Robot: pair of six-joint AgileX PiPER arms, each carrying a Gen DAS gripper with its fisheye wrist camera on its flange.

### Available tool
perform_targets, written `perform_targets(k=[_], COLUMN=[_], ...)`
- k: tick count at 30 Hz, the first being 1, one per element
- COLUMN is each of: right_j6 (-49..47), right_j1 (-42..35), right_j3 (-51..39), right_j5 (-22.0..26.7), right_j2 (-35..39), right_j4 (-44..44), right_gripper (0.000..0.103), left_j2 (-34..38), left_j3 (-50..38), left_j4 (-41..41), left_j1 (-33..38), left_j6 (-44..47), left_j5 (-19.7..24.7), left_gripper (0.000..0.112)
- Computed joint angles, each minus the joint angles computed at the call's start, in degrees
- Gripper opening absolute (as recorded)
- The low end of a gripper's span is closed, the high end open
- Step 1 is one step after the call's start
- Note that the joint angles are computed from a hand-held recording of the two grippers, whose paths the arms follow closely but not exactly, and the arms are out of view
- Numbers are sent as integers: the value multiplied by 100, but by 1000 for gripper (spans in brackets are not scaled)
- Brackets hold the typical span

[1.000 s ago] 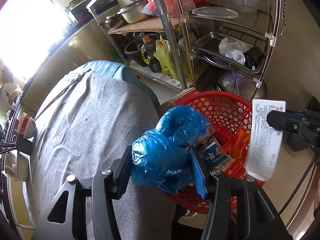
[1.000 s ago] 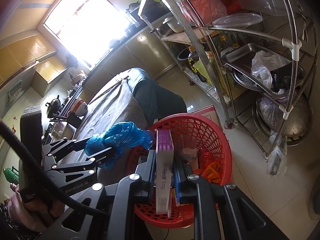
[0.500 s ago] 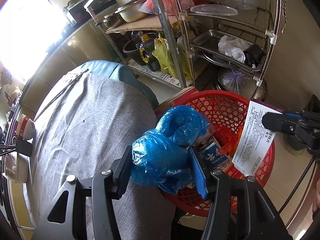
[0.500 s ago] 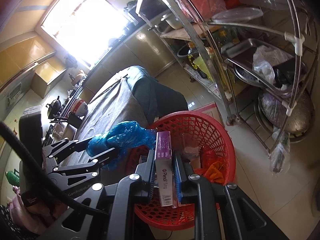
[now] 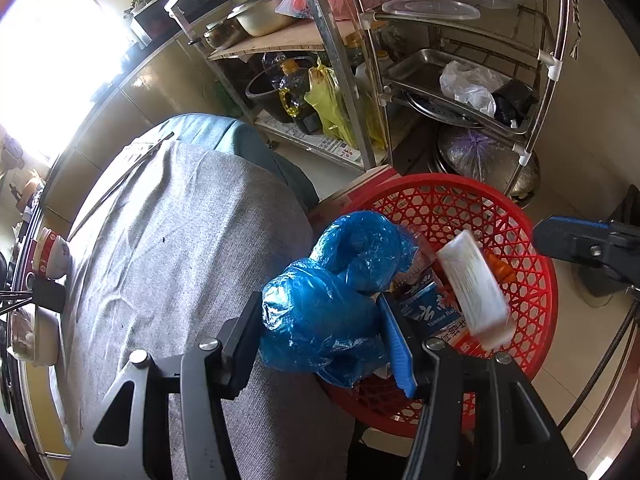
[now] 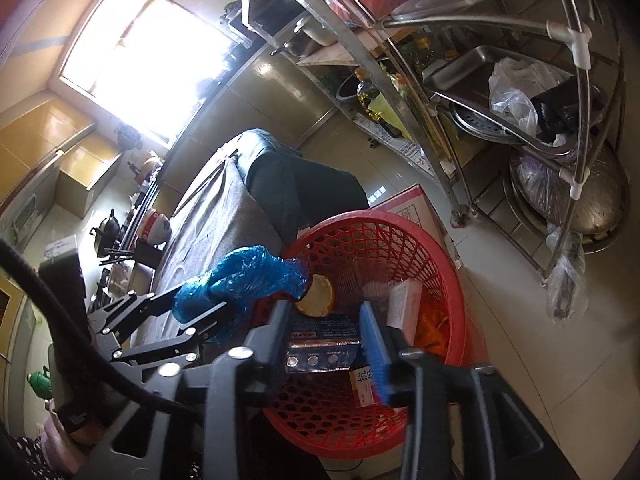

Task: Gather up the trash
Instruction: 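Open the left tool to drop the blue bag into the wastebasket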

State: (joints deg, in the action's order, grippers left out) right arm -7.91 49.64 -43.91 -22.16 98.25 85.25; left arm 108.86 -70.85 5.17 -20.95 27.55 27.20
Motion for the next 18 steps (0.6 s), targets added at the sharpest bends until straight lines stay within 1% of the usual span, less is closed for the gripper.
perform_targets(k=[1, 2, 6, 9, 14, 18], right_j6=[-98, -125, -353, -445, -813, -1308], right_j1=[83, 103, 82, 83, 142, 244], right_j3=[-7, -9, -92, -133, -260, -449], right_j5=[-167, -217, -193, -171, -228, -337], right_j2=[-14, -19, 1, 18, 26, 42], right_j4=[141, 166, 330, 410, 698, 1121], right_gripper=[62, 62, 62, 62, 62, 62], left_j2=[6, 10, -15, -115, -286, -476], left_j3=[-4, -12, 11, 111, 201, 282], left_j4=[1, 18, -24, -69, -261, -494], left_j1=[8, 9, 32, 85, 190, 326], left_j6=[-1, -23, 12, 72, 225, 402], left_j5=[-2, 1, -22, -127, -165, -174], left_gripper=[57, 58, 59, 64, 65, 65])
